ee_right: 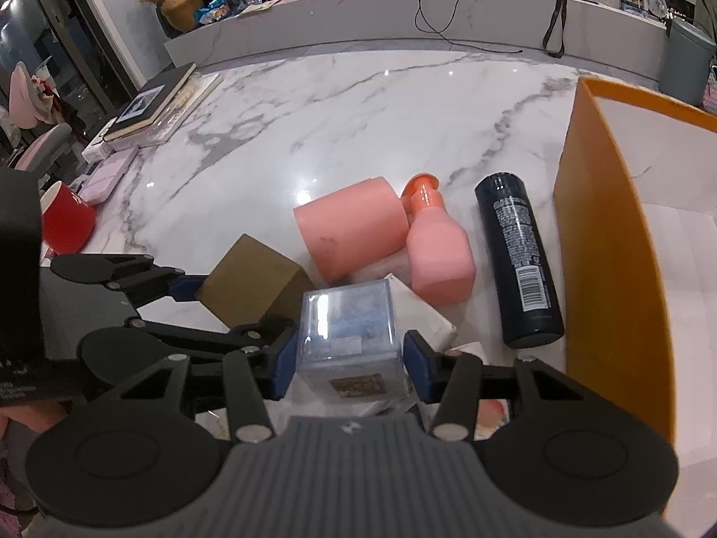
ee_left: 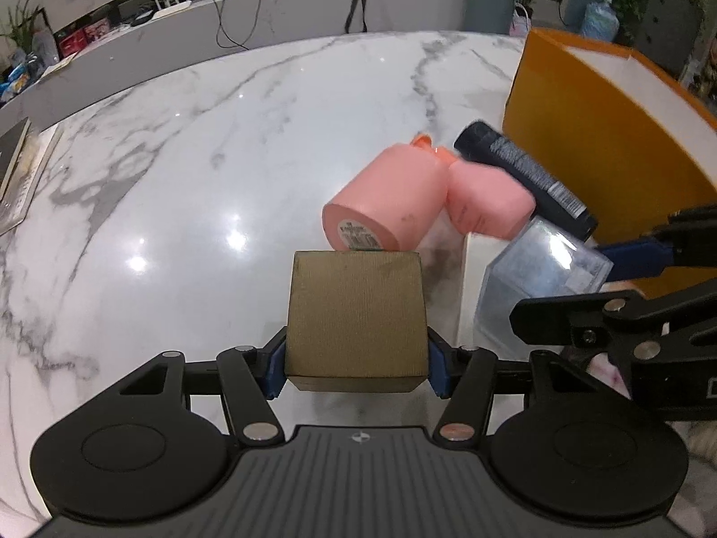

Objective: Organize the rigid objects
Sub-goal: 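Carry the brown cube with the left tool while the right tool carries the clear cube into the orange box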

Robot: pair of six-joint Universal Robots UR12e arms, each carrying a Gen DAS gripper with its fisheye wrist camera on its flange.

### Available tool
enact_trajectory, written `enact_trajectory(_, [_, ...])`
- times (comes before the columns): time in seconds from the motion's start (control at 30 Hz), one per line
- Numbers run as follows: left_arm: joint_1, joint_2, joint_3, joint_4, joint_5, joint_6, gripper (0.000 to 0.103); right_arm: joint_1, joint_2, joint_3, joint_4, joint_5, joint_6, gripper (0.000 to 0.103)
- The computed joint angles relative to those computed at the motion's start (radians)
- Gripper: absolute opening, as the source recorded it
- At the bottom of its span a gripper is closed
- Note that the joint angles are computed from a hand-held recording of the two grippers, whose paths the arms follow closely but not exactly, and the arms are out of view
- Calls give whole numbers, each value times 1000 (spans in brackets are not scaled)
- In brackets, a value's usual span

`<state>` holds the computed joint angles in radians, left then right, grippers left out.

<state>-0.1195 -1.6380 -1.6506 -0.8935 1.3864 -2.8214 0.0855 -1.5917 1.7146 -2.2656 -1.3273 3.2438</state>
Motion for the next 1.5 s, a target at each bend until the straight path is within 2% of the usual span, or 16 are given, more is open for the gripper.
enact_trajectory(0.13, [0,21,-8,32,-2,-29,67,-7,-20,9,-18,8,2,50])
enact_trajectory(0.3, [1,48,1,40,-49,-68,67,-22,-63,27,-58,-1,5,50])
enact_trajectory(0.5, [-24,58,42,44,-139,-42,67,-70,-123,47,-74,-30,13,50])
enact_trajectory(0.67, [-60,47,94,36,-212,23,67,-126,-163,47,-63,-56,-2,50])
enact_trajectory(0.93, [-141,-21,219,-92,-269,200,67,-214,-203,59,-17,-113,-36,49])
enact_trajectory(1.0, [-166,-44,250,-142,-258,279,67,-240,-206,62,8,-112,-28,49])
enact_trajectory(1.07, [-192,-61,276,-198,-217,353,67,-259,-210,68,34,-116,-27,49])
enact_trajectory(1.2, [-219,-92,301,-268,-184,467,67,-279,-211,83,67,-135,-53,49])
enact_trajectory(1.5, [-234,-160,349,-399,-173,558,67,-289,-188,86,122,-106,-88,49])
